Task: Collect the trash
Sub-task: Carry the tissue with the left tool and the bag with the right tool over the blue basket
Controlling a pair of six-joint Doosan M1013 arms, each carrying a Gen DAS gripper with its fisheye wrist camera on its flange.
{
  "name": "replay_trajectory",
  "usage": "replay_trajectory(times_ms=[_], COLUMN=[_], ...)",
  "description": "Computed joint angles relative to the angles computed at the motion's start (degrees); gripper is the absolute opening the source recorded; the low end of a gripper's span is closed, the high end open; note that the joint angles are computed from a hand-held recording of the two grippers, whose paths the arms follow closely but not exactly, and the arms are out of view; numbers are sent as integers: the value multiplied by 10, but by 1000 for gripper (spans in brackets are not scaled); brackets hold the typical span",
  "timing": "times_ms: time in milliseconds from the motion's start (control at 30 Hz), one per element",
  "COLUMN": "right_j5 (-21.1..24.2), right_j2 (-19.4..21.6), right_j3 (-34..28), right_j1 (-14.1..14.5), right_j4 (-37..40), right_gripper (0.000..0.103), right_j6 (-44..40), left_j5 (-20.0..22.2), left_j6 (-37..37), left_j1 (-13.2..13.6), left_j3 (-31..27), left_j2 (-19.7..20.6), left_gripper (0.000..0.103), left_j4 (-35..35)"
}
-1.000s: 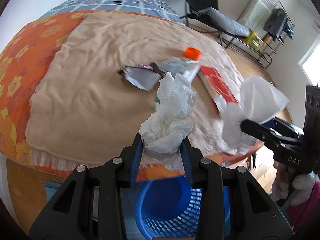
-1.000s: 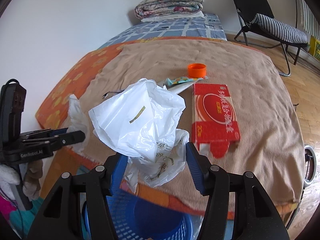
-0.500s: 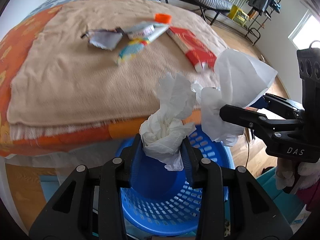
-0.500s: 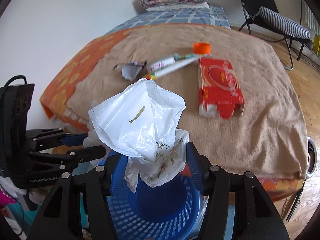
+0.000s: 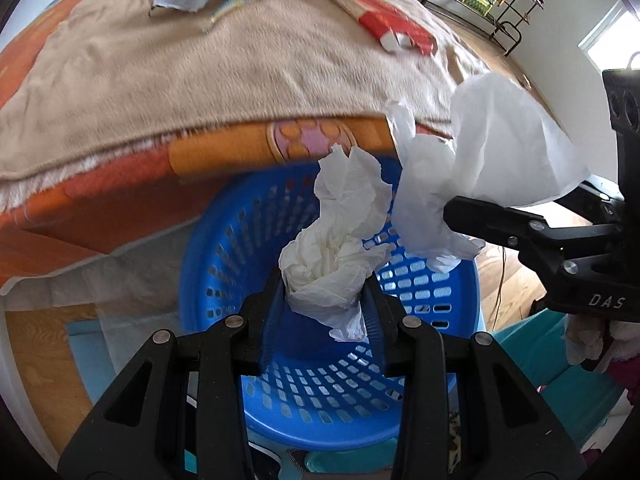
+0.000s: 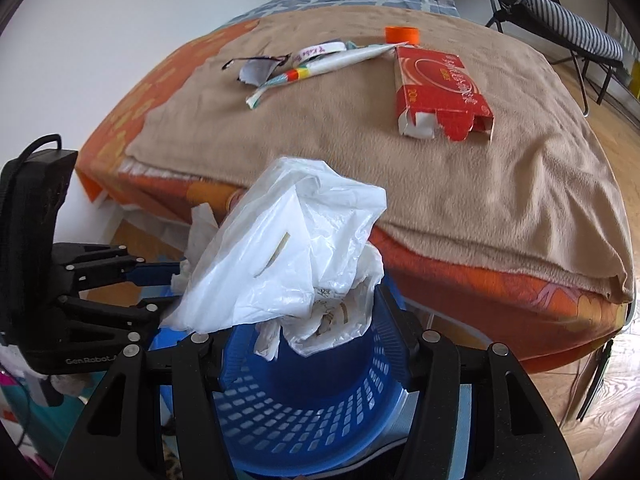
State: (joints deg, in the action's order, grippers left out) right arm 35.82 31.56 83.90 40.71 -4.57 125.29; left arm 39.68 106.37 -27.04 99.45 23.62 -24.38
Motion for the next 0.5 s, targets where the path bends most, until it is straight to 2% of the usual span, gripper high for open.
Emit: replay_trajectory(times_ms=[367,500], right_j5=[3,11], right_j2=[2,6], right_j3=[3,1], right_j1=[0,0], right_j4=[31,47], right_gripper=[57,59], right_j6=[-26,-41], left_j5=[9,8], left_j6=[-25,-32], left_j1=[-5,-4], left_j3=[-2,-1], left_j2=[6,8], left_gripper=[38,46], left_j4=[32,39])
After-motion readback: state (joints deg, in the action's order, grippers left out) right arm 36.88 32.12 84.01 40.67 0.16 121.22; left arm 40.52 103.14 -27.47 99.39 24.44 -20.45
